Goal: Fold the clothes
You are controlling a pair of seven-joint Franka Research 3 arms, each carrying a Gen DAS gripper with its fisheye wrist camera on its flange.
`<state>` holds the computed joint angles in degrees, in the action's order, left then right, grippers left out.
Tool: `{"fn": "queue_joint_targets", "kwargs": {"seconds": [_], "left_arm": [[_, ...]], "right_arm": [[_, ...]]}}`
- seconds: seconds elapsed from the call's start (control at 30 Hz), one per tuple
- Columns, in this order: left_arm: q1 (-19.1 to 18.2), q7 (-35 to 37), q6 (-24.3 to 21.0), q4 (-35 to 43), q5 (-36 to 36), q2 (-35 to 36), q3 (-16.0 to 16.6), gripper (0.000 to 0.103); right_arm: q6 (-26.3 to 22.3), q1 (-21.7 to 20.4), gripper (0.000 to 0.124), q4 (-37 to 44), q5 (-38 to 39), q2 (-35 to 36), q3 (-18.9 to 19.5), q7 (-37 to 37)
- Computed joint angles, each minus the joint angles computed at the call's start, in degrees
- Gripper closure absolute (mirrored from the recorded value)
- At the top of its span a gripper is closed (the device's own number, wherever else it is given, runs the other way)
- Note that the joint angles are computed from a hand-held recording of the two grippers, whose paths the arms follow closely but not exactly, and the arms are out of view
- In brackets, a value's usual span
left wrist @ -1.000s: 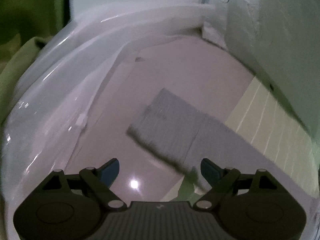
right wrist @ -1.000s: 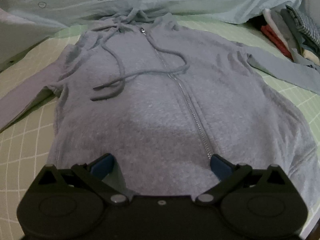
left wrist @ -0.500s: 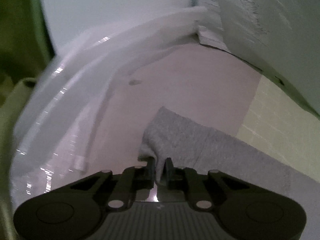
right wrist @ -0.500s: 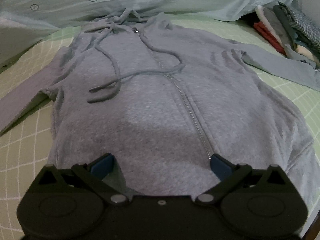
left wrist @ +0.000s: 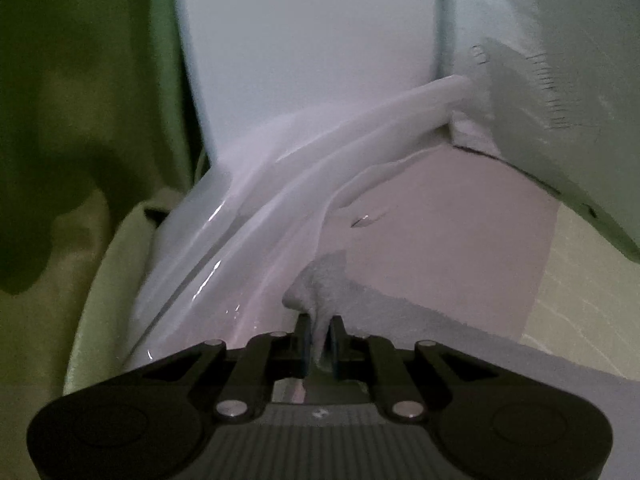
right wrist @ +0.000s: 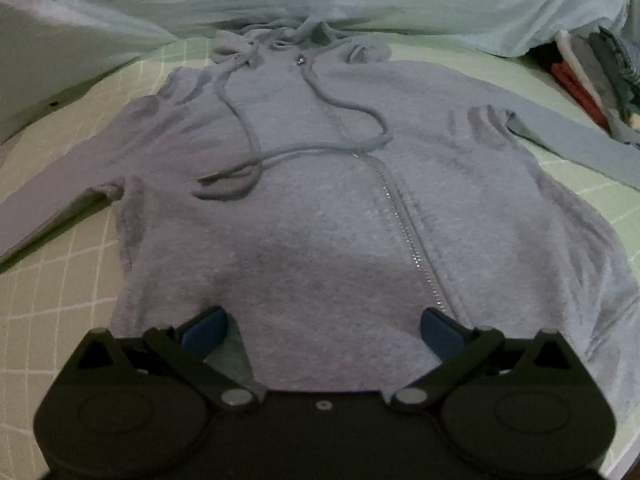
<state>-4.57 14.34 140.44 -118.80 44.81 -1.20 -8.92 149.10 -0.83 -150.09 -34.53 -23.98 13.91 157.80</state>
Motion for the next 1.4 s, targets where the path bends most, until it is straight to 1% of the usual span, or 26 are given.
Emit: {"fn": "queue_joint_targets", "kwargs": {"seconds": [0.1,0.17,0.27,0.37,0.47,0.57,0.63,0.7,0.8,0.9,0.97,1.03,1.1,1.13,1.2,1.27,1.33,1.37,1.4], "left_arm": [[-0.7,-1.2,0.8,-0.8,1.2,-1.8,-0.9,0.092],[-1.3,-1.9,1.7,-0.8,2.4,-2.5,-1.6,0.092],[-2.6,-2.9,2.6,-0.4,4.7,-3.2,-3.1,0.092],[-4.3,-3.9,3.2,0.2,5.5,-3.6,-4.6,0.092],[-6.8,-4.9,4.2,1.8,6.3,-3.3,-6.5,0.092],[-9.8,-5.3,4.5,4.4,7.4,-1.8,-8.3,0.092],[-12.3,-5.3,4.2,7.1,7.8,0.3,-9.5,0.092],[-15.3,-5.2,4.1,10.3,8.1,3.0,-10.3,0.092],[-20.4,-4.8,4.1,16.7,9.0,8.9,-11.0,0.092],[-26.0,-1.8,2.3,25.6,8.2,16.9,-11.7,0.091],[-29.0,3.2,0.5,31.8,4.9,22.6,-12.6,0.086],[-32.0,4.4,-3.0,35.2,3.1,25.4,-12.1,0.076],[-35.0,5.1,-7.0,38.7,1.6,28.1,-11.3,0.053],[-36.4,5.0,-8.9,39.7,1.0,28.7,-10.7,0.048],[-38.4,3.8,-13.1,39.7,-0.6,27.8,-9.2,0.035],[-40.0,2.7,-17.1,39.4,-2.4,26.4,-7.8,0.032],[-41.1,1.8,-21.8,38.7,-3.2,24.2,-6.7,0.029],[-41.4,1.6,-24.3,38.5,-3.3,23.1,-6.6,0.027],[-41.7,1.4,-26.7,38.7,-3.3,22.2,-6.6,0.024]], "right_arm": [[1.1,0.7,0.021,-0.9,1.8,-0.9,-1.5,-2.4],[3.1,0.2,0.021,-2.3,2.6,-2.2,-1.6,-2.4],[7.1,-2.1,0.021,-5.0,3.3,-5.2,-0.4,-0.5],[9.1,-5.0,0.021,-6.9,3.8,-8.2,1.1,-0.6],[10.4,-6.9,0.021,-9.8,5.4,-12.6,0.3,-3.5],[12.2,-7.8,0.021,-13.3,8.1,-16.8,-2.7,-7.2],[12.9,-7.7,0.021,-15.5,9.9,-19.2,-5.9,-11.3],[12.2,-7.7,0.021,-17.1,11.1,-21.7,-9.4,-16.4],[11.8,-8.9,0.021,-19.4,12.1,-25.9,-14.9,-24.8],[11.0,-11.3,0.021,-20.6,12.5,-28.5,-20.3,-33.1],[10.5,-13.0,0.021,-20.6,13.0,-29.2,-24.2,-38.8],[10.6,-14.5,0.021,-20.1,13.3,-28.8,-27.6,-44.2],[11.2,-15.6,0.021,-19.6,13.5,-28.2,-29.9,-49.0],[11.5,-15.8,0.021,-19.4,13.7,-27.9,-30.9,-51.2],[12.2,-16.0,0.021,-19.0,14.3,-27.4,-32.9,-55.5],[12.8,-15.7,0.021,-18.8,15.7,-26.9,-33.8,-58.2],[12.8,-14.2,0.021,-18.3,17.8,-26.5,-34.6,-60.3],[12.5,-13.3,0.021,-17.9,19.0,-26.2,-34.9,-61.3],[11.0,-11.9,0.021,-17.0,20.3,-25.9,-34.8,-62.2]]}}
